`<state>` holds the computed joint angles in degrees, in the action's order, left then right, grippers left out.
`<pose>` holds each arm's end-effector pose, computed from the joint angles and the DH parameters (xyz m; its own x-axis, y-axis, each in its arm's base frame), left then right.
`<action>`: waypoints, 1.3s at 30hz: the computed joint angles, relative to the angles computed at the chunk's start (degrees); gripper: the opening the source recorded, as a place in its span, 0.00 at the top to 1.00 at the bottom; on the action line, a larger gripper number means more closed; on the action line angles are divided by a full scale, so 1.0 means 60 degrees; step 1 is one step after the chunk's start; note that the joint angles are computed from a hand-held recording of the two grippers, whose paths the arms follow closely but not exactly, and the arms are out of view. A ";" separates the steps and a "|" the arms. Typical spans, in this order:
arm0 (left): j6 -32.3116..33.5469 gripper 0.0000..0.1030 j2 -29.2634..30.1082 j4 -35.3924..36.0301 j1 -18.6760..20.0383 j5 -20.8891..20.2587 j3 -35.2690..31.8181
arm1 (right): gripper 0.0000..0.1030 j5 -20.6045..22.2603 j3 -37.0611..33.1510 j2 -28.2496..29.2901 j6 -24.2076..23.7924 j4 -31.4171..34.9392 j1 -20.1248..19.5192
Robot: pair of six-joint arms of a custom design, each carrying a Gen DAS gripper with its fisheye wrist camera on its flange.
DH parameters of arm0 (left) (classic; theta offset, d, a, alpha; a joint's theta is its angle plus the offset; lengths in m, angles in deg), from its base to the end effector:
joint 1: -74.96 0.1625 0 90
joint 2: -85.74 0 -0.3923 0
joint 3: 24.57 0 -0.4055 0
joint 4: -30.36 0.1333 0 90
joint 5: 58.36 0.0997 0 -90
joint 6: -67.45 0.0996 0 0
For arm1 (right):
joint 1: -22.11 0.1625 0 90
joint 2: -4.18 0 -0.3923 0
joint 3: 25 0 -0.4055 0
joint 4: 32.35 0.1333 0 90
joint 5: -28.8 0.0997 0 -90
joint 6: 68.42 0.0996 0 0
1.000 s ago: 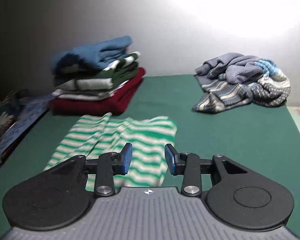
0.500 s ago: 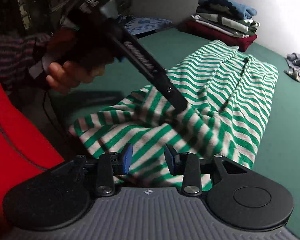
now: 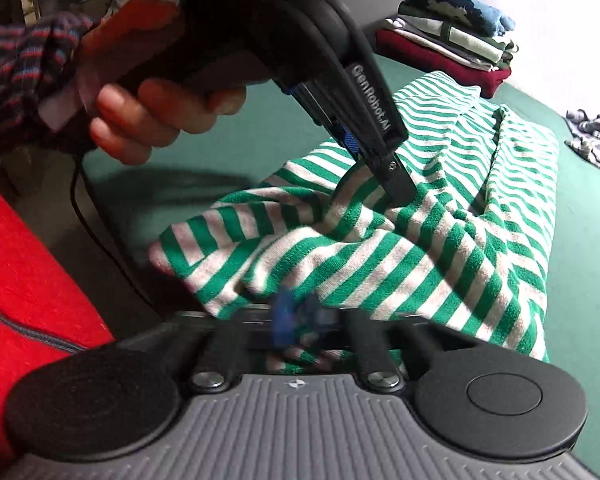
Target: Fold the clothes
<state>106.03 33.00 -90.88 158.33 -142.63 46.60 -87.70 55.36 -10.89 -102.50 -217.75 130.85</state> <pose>0.0567 -0.7530 0.2720 -0.7044 0.6766 -0.2144 0.7059 0.6993 -0.1126 0.3024 -0.6147 -0.1310 -0.6058 -0.5216 0.6008 -0.7454 0.6362 -0.1992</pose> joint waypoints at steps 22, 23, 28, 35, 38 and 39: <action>0.1476 0.62 -0.0514 -0.1919 0.0136 0.1763 0.0679 | 0.89 0.1836 0.1227 -0.1373 0.2104 0.0663 -0.0004; 0.1577 0.63 -0.0565 -0.2219 0.0153 0.1877 0.0714 | 0.89 0.1573 0.1388 -0.1523 0.2262 0.0205 0.0060; 0.1361 0.65 -0.0868 -0.2059 0.0242 0.1206 0.0558 | 0.85 -0.1073 0.1355 -0.1505 0.2669 -0.0692 0.0263; 0.1969 0.60 -0.1174 -0.0050 0.0042 0.0401 0.1425 | 0.86 -0.1500 0.1530 -0.1483 0.3240 0.0101 0.0026; 0.2697 0.50 -0.1446 -0.0610 0.0126 0.1030 0.2067 | 0.86 -0.1535 0.1745 -0.1549 0.3075 0.0119 0.0024; 0.2882 0.47 -0.1518 -0.0741 0.0171 0.1164 0.2191 | 0.86 -0.1547 0.1804 -0.1639 0.3112 0.0304 0.0053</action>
<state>123.32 23.89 -95.33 159.35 -135.65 59.75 -96.98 66.18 -20.73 -83.83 -215.93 131.17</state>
